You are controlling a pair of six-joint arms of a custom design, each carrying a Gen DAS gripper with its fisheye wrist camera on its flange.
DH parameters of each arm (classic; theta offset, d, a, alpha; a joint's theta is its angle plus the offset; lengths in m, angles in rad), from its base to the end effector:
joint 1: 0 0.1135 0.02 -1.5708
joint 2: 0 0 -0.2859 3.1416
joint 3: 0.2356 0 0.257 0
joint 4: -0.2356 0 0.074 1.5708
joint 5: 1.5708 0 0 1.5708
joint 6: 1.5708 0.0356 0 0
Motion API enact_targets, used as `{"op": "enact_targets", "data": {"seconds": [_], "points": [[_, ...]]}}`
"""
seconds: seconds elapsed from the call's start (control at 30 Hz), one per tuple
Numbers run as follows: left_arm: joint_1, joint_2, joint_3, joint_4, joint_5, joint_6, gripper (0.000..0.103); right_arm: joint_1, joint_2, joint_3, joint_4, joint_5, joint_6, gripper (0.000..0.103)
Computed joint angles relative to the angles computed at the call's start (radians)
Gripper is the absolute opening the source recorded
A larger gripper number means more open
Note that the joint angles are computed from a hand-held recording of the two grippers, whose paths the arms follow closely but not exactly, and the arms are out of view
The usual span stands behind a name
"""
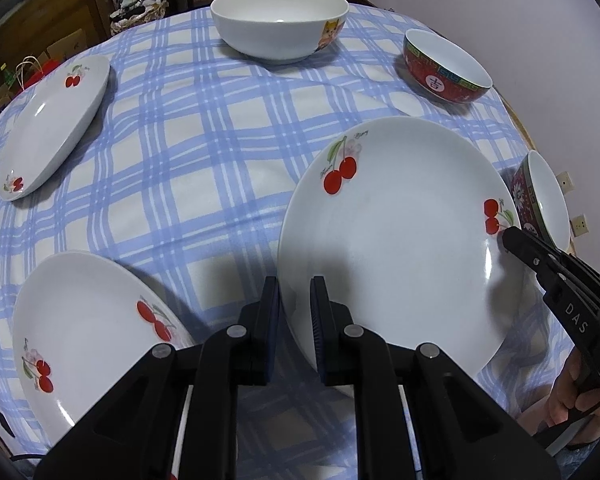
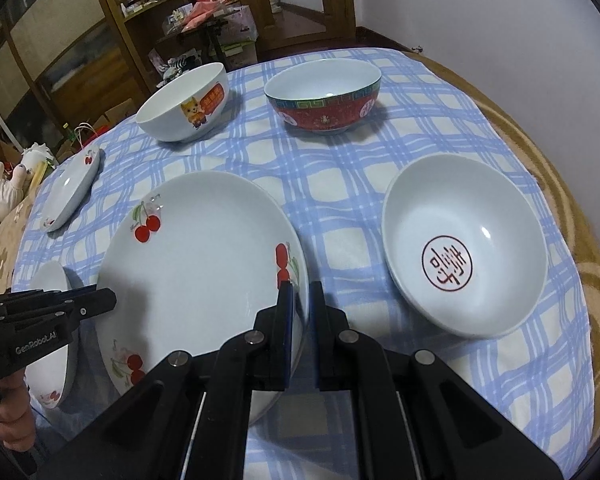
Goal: Organize plates and bowls
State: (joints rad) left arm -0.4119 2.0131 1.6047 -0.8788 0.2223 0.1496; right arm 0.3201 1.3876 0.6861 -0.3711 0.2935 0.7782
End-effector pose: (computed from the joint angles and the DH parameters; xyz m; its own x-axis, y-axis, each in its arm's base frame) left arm 0.3872 -0.1777 0.2233 -0.8033 0.5096 -0.3082 0.5732 0.8021 -0.1676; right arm 0.2398 0.0686 0.1842 -0.7132 0.4715 -0.5187 0.4643 0.8721 0.1545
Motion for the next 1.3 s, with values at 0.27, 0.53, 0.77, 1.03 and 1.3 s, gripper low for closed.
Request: {"op": "enact_targets", "data": {"seconds": [0.27,0.53,0.77,1.03,1.3], "points": [[-0.014,-0.043,-0.052,-0.028,-0.009,0.040,0.014,0.042,-0.071,-0.019,-0.074,0.005,0.057,0.008],[-0.025,-0.038,-0.054,-0.017,-0.024,0.026,0.014,0.028,-0.064,-0.039,-0.048,-0.005,0.055,0.008],[-0.020,-0.026,-0.040,-0.013,-0.024,0.019,0.014,0.029,-0.051,-0.031,-0.040,0.001,0.044,0.008],[-0.020,-0.012,-0.028,-0.014,-0.014,0.018,0.017,0.027,-0.039,-0.022,-0.049,0.003,0.044,0.008],[-0.017,-0.036,-0.043,0.003,-0.028,0.025,0.020,0.048,-0.068,-0.006,-0.067,0.071,0.036,0.008]]}}
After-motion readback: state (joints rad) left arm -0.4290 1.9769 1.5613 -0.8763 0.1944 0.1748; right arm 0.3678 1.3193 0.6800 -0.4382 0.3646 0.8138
